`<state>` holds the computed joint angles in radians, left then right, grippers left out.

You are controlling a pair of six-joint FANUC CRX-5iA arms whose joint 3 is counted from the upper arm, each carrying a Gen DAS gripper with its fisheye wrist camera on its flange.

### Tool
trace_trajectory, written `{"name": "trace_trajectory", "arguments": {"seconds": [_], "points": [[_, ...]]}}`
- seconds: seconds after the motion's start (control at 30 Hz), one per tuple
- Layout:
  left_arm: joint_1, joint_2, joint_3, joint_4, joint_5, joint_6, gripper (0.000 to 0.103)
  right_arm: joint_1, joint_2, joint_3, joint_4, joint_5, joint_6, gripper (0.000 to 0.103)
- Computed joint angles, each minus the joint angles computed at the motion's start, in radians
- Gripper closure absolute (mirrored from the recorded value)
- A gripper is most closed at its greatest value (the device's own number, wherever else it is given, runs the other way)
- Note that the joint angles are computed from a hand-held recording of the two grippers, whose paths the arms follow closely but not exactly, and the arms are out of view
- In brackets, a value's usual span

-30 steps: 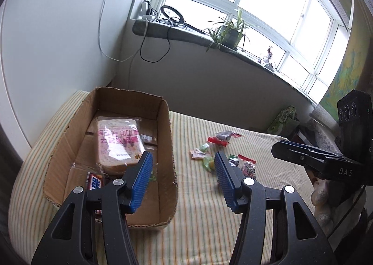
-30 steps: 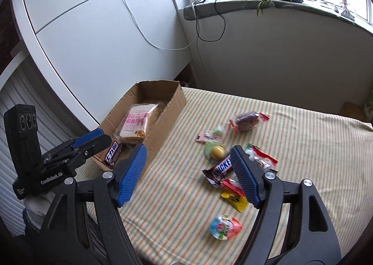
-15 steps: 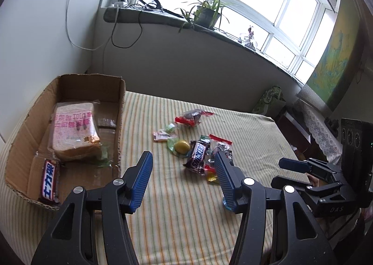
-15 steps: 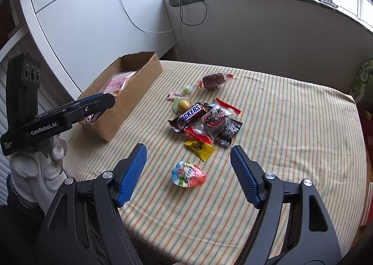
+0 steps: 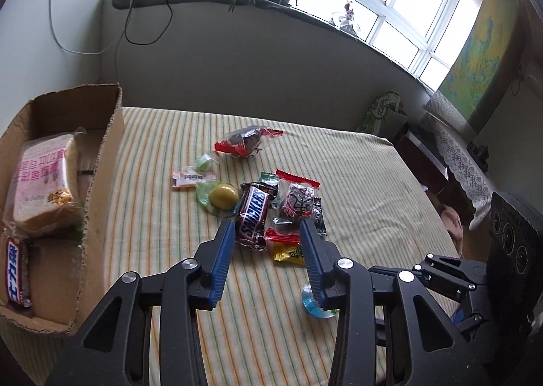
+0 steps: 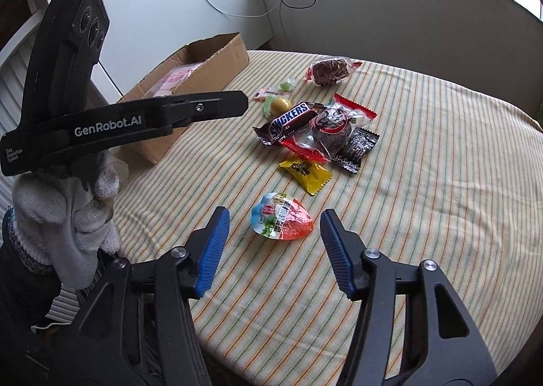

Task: Organize snacks
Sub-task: 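Grasp the Snickers bar with the left tool while the right tool grasps the egg-shaped candy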

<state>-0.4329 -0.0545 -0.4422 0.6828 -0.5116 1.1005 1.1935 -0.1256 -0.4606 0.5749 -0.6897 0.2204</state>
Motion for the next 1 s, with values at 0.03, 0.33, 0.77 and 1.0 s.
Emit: {"name": "trace_trajectory", "arguments": {"seconds": [0.03, 0.33, 0.77, 1.0], "points": [[-0.001, 0.012, 0.008, -0.002, -0.003, 0.000, 0.067, -0.003, 0.002, -0.001, -0.003, 0.005, 0.005, 0.045], [-0.012, 0.116, 0.116, -0.132, -0.038, 0.089, 0.074, -0.035, 0.032, 0.013, -0.047, 0.044, 0.059, 0.052], [-0.019, 0.192, 0.210, -0.278, -0.080, 0.182, 0.076, -0.063, 0.086, 0.050, -0.098, 0.053, 0.136, 0.052], [-0.017, 0.189, 0.195, -0.265, -0.068, 0.170, 0.076, -0.052, 0.105, 0.067, -0.093, 0.019, 0.153, 0.056]]}}
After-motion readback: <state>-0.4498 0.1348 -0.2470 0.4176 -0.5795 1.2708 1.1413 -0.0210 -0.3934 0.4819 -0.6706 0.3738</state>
